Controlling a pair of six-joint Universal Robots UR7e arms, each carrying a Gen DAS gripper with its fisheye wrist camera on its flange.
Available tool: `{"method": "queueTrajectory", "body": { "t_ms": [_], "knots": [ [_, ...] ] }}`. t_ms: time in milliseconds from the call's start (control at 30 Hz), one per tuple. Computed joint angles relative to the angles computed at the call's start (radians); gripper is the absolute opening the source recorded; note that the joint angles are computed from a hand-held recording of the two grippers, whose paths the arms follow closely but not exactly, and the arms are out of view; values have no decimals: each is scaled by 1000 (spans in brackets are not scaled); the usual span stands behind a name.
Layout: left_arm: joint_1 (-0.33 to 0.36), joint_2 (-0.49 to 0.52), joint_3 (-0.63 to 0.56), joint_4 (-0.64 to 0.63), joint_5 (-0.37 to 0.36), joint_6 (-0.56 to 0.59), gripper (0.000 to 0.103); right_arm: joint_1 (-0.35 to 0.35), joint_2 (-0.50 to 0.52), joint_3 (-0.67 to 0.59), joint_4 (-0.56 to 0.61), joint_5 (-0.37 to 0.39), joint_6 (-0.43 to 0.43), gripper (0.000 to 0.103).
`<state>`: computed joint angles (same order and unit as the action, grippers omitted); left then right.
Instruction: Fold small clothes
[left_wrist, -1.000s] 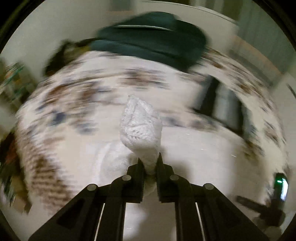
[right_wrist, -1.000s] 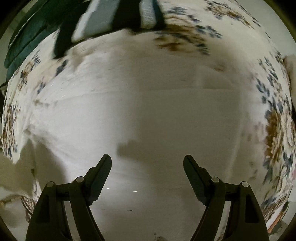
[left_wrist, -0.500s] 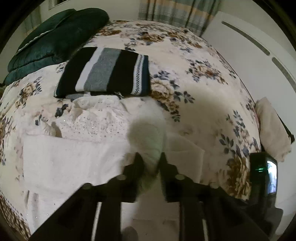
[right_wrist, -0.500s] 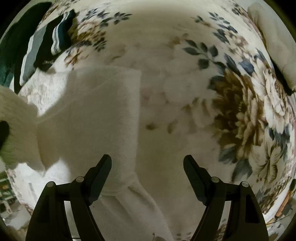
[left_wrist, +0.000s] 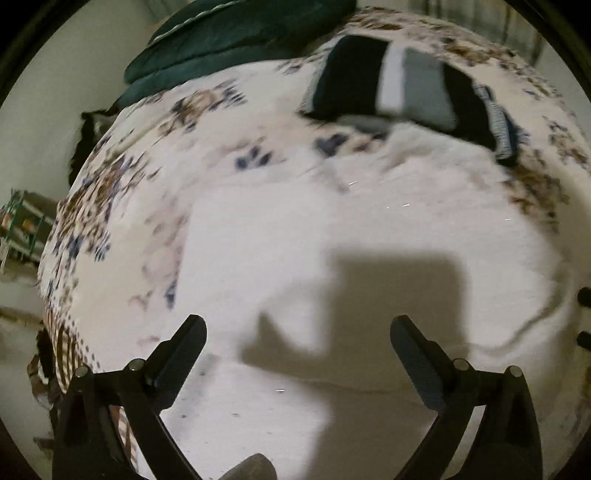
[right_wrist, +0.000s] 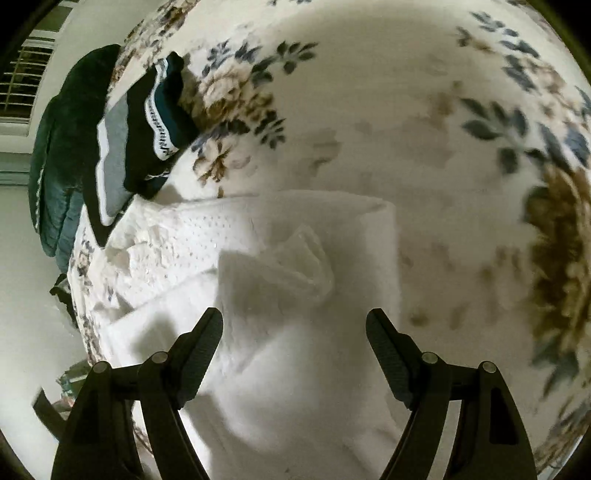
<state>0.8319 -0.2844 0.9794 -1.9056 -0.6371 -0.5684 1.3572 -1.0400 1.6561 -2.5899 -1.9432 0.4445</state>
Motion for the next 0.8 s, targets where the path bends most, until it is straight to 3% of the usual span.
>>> {"method": "queueTrajectory", "body": {
  "t_ms": [100, 233, 300, 333, 533, 600, 733, 800],
  "knots": [
    [13, -8, 7, 32, 0, -42, 102, 52, 168, -186, 53, -68, 58, 82],
    [21, -11, 6, 41, -24, -52, 102, 55, 205, -226, 77, -105, 77, 75],
    [27, -7, -6, 40, -37, -37, 102, 54, 189, -208, 76, -104, 79, 61],
    [27, -5, -11, 41, -43, -31, 102, 55, 178, -196, 80, -112, 84, 61],
    [31, 4, -33, 19, -65, 25, 102, 60, 133, -138, 33, -93, 133, 62],
    [32, 5, -37, 10, -71, 41, 102, 65, 118, -112, -12, -100, 149, 70],
    [33, 7, -40, -1, -78, 61, 102, 61, 98, -64, -113, -81, 197, 74],
    [34, 7, -39, -6, -81, 68, 102, 52, 100, -65, -110, -62, 216, 74]
  ]
}}
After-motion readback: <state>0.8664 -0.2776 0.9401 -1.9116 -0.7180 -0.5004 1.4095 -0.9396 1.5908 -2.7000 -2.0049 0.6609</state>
